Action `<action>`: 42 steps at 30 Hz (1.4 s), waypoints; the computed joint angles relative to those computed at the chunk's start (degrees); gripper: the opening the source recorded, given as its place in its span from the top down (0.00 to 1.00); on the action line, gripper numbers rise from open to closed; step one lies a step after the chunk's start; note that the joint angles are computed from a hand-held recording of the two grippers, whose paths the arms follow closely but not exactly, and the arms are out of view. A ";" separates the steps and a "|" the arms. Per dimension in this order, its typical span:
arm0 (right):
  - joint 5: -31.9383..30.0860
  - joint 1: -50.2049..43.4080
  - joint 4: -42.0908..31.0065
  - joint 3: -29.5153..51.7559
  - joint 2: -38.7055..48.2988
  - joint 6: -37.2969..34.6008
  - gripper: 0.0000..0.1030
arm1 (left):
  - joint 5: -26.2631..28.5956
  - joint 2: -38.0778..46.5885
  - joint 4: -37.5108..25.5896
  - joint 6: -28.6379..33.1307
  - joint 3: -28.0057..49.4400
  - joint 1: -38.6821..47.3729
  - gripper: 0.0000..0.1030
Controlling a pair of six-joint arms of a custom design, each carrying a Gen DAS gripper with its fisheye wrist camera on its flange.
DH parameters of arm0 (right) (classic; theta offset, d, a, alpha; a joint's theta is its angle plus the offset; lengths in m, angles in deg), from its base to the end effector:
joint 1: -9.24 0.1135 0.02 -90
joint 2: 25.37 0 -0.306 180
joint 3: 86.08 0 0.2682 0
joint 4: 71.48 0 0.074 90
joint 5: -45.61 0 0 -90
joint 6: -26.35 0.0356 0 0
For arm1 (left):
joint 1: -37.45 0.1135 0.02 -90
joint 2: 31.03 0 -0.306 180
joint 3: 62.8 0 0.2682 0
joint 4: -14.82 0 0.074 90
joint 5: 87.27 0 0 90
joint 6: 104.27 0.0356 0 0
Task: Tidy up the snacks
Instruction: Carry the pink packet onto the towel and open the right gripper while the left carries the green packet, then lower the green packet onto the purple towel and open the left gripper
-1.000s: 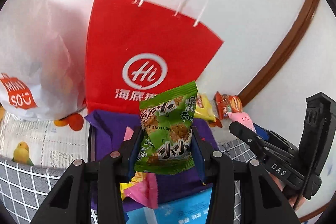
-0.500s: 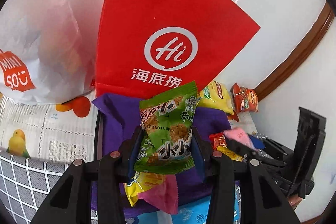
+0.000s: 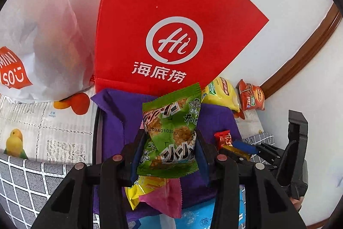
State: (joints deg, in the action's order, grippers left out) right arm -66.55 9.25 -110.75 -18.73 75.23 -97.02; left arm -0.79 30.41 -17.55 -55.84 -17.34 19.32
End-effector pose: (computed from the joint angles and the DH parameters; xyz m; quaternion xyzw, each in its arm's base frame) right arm 0.3327 0.0135 0.1652 -0.3065 0.9207 0.1392 0.1974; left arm 0.1949 -0.0615 0.2266 -0.2005 0.9125 -0.1520 0.3225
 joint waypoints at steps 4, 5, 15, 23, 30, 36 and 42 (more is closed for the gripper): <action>0.07 -0.12 -0.27 0.57 0.23 0.85 0.51 | 2.58 1.86 1.55 0.03 -0.41 1.07 0.60; -0.02 -0.24 -0.78 0.86 0.00 1.02 0.51 | 2.94 2.44 1.79 0.02 -0.39 1.07 0.60; -3.02 -3.26 -0.27 0.11 -7.22 2.78 0.51 | 6.40 8.95 4.81 -0.75 0.12 0.20 0.60; -6.56 -4.94 -3.92 2.28 -8.42 3.26 0.51 | 6.88 12.58 5.66 -1.62 0.84 -0.38 0.59; -5.64 -4.60 -3.04 1.47 -9.53 3.76 0.51 | 7.91 13.66 5.20 -1.81 1.68 0.36 0.46; -6.41 -4.73 -2.89 1.17 -10.47 4.52 0.51 | 7.57 11.29 3.96 -1.55 1.59 0.74 0.43; -6.83 -4.92 -1.07 -0.14 -12.99 5.02 0.51 | 5.85 7.64 1.90 -1.52 1.87 0.31 0.42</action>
